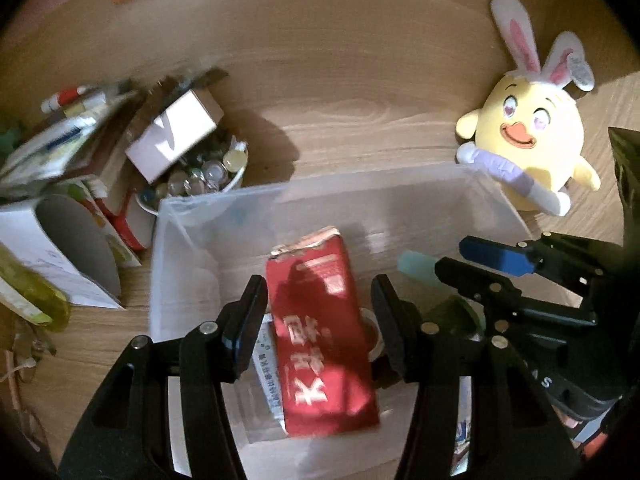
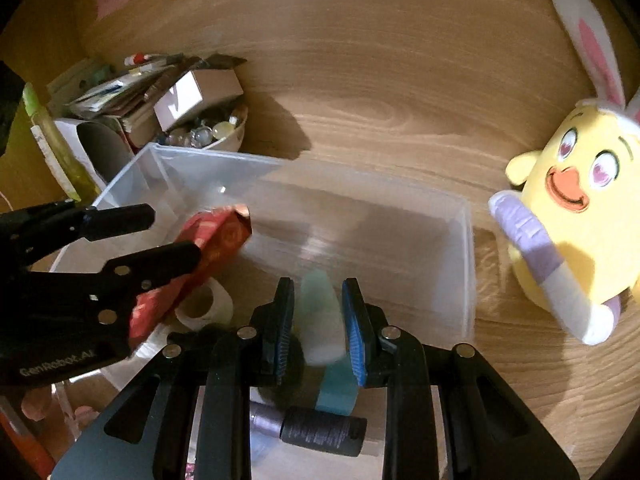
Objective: Organize objects
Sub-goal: 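Lower red packet and pale green tube into the clear box, open both tools, then grasp the white pen with left tool while right tool grasps pink-beige tube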
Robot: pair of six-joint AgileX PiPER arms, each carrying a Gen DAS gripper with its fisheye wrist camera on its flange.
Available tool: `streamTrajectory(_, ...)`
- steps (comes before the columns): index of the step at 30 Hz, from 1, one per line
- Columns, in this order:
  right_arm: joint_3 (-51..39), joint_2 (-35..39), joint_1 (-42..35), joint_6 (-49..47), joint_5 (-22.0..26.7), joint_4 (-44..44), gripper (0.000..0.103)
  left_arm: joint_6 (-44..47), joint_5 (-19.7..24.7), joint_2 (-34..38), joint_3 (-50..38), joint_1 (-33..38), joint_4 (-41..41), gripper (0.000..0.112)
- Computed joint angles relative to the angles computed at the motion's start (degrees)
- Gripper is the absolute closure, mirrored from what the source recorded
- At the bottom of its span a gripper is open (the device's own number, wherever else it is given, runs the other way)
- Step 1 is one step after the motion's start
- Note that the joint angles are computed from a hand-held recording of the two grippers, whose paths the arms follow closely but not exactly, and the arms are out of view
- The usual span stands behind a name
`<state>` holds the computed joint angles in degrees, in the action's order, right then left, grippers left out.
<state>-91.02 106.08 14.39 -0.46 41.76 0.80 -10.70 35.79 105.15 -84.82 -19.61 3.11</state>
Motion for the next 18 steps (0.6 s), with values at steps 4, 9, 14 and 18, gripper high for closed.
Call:
streamTrajectory(4,2.37,-2.99,0.31,-0.16,-1.15,-0.06,0.074,-1.34,-2.17,-4.69,4.17,-0.51,2.17,0.057)
streamTrajectory(9,9.17,-9.95,0.87,-1.90,-4.29,0.89,0.065,-2.61,-4.85,-12.16,11.31,-0.55,4.08,0.046)
streamTrajectory(14,16.77,-17.87,0.77,-5.58,-7.34,4.90,0.053,-5.00,-6.63,-20.11,19.79,-0.55,6.70,0.040)
streamTrajectory(18,22.76,-23.35,0.53,-8.34,-9.20,8.63,0.046,-4.90,-7.58,-25.35,26.25,0.02,6.70,0.035)
